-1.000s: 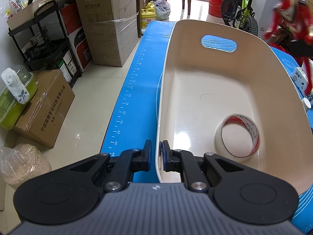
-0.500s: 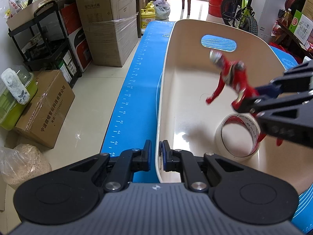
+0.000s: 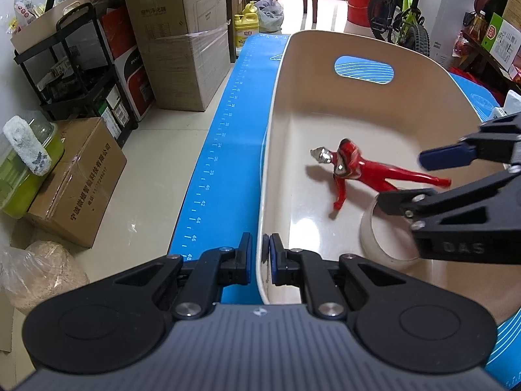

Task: Organize rigid objects
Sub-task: 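Carry the red figure over the bin and open the right gripper, then move the right gripper to the black remote and close on it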

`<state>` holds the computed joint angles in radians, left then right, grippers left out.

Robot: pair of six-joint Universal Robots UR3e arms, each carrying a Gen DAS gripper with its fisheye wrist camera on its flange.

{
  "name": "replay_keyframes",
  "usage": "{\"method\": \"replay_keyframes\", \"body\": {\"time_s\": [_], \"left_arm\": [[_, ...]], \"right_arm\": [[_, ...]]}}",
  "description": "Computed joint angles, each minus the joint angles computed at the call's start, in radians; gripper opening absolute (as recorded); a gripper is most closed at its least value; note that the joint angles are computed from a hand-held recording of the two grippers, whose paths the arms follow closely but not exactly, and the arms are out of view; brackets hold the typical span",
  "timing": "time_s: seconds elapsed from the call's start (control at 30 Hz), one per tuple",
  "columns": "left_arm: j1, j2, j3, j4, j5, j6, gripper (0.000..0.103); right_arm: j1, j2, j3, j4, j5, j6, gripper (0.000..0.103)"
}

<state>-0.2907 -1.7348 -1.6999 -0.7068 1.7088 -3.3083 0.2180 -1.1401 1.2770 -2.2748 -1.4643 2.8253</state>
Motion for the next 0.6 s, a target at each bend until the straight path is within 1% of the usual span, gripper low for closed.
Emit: {"method": "replay_keyframes", "body": {"time_s": [0.03,0.1,0.13,0.33,0.4,0.5,0.6], "left_arm": [[0.001,0.002,-0.001,-0.001,-0.002,0.001,0.014],[0.005,0.007,-0.005,0.001,-0.008,0.003,0.014],[0.007,0.008,-0.008,0.002,-0.011,0.003,0.014],[0.009,0.008,-0.007,0.002,-0.014,0.002,0.014],[0.008,0.009,-0.007,0.001,-0.015,0.0,0.014],[0.007,0.008,-0.008,0.004,-0.014,-0.001,0.014],[0.008,0.008,-0.008,0.005,-0.015,0.0,0.014]], "right_arm": [[-0.002,-0.017,0.02,-0.018,0.002,0.009,0.069],[-0.019,-0.063,0.081,-0.064,0.029,0.035,0.077],[-0.033,-0.083,0.102,-0.076,0.044,0.046,0.078],[-0.066,-0.185,0.196,-0.135,0.056,0.066,0.081],[-0.087,-0.239,0.254,-0.169,0.062,0.073,0.085],[-0.125,-0.325,0.355,-0.231,0.072,0.085,0.088],[-0.18,-0.413,0.448,-0.272,0.081,0.106,0.089]]}}
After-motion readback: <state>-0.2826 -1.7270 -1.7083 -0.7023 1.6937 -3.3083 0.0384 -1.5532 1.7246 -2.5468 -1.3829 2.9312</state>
